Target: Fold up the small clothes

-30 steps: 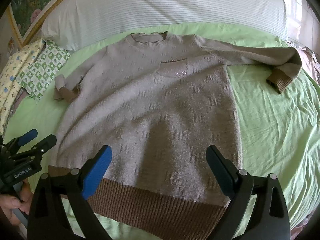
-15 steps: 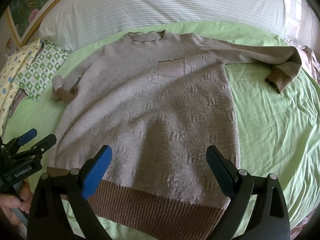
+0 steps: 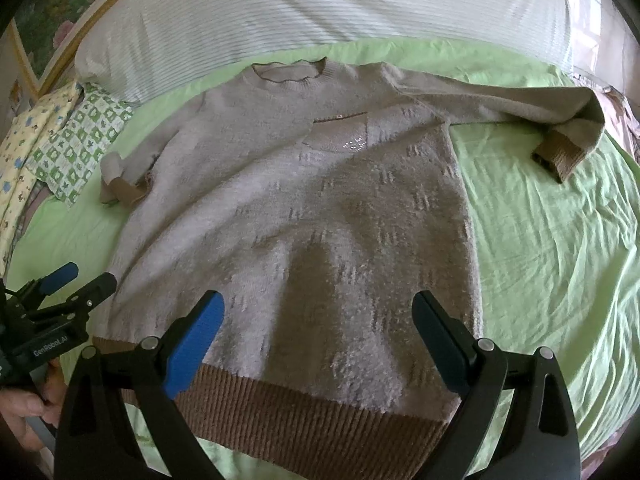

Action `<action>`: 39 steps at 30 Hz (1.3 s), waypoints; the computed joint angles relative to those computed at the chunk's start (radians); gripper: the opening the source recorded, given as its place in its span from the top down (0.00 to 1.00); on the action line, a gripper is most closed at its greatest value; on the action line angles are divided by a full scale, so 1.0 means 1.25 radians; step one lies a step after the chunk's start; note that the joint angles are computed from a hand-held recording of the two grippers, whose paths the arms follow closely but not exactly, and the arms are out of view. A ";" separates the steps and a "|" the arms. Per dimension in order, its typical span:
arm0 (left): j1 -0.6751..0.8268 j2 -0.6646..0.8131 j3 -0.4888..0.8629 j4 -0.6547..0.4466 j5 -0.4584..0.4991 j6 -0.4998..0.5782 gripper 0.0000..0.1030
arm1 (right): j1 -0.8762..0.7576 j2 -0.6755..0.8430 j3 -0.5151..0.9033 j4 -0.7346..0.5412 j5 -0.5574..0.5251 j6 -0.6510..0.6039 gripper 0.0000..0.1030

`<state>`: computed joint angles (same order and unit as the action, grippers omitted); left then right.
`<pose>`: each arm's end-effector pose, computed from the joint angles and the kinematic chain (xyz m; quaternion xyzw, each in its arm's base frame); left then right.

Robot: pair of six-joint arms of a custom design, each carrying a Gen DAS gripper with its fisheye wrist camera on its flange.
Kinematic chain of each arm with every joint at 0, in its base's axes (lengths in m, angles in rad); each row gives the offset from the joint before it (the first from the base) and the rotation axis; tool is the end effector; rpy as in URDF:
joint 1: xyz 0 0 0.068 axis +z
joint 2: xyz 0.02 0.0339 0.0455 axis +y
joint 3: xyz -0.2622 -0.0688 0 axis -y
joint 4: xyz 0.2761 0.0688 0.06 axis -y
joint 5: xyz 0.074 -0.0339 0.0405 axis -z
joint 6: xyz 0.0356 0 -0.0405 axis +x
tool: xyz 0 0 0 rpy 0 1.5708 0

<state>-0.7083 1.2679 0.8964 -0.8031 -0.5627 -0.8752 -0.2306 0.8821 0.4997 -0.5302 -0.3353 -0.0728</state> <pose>0.2106 -0.1554 0.2234 -0.1330 0.9341 0.0567 0.3265 0.1952 -0.0338 0.1834 0.0198 0.9344 0.1079 0.3389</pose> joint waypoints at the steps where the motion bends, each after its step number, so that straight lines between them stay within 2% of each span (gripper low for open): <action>1: 0.007 0.005 0.002 0.005 0.007 0.004 0.09 | -0.006 0.010 0.003 0.004 -0.001 -0.001 0.08; 6: 0.050 0.031 0.018 0.034 0.055 0.035 0.10 | -0.076 0.074 0.032 0.027 -0.019 -0.017 0.08; 12: 0.127 0.093 0.066 0.080 0.107 0.109 0.09 | -0.227 0.235 0.124 0.092 -0.020 -0.027 0.08; 13: 0.131 0.103 0.073 0.087 0.094 0.120 0.09 | -0.251 0.267 0.143 0.106 -0.015 -0.027 0.08; 20: 0.231 0.237 0.196 0.127 0.150 0.193 0.09 | -0.381 0.557 0.378 0.183 0.031 0.040 0.08; 26: 0.300 0.384 0.344 0.129 0.175 0.244 0.09 | -0.403 0.770 0.592 0.171 0.051 0.118 0.08; 28: 0.314 0.439 0.399 0.115 0.178 0.255 0.09 | -0.396 0.830 0.654 0.153 0.061 0.121 0.18; 30: 0.329 0.486 0.445 0.118 0.192 0.265 0.09 | -0.393 0.870 0.699 0.112 0.042 0.112 0.51; 31: 0.329 0.510 0.465 0.102 0.186 0.270 0.09 | -0.394 0.883 0.715 0.098 0.023 0.107 0.63; 32: 0.334 0.535 0.492 0.093 0.190 0.273 0.09 | -0.393 0.890 0.728 0.077 0.012 0.101 0.84; 33: 0.340 0.556 0.516 0.090 0.201 0.276 0.09 | -0.393 0.879 0.726 0.069 0.010 0.101 0.94; 39: 0.348 0.563 0.520 0.107 0.224 0.274 0.10 | -0.353 0.695 0.671 0.010 -0.141 0.070 0.94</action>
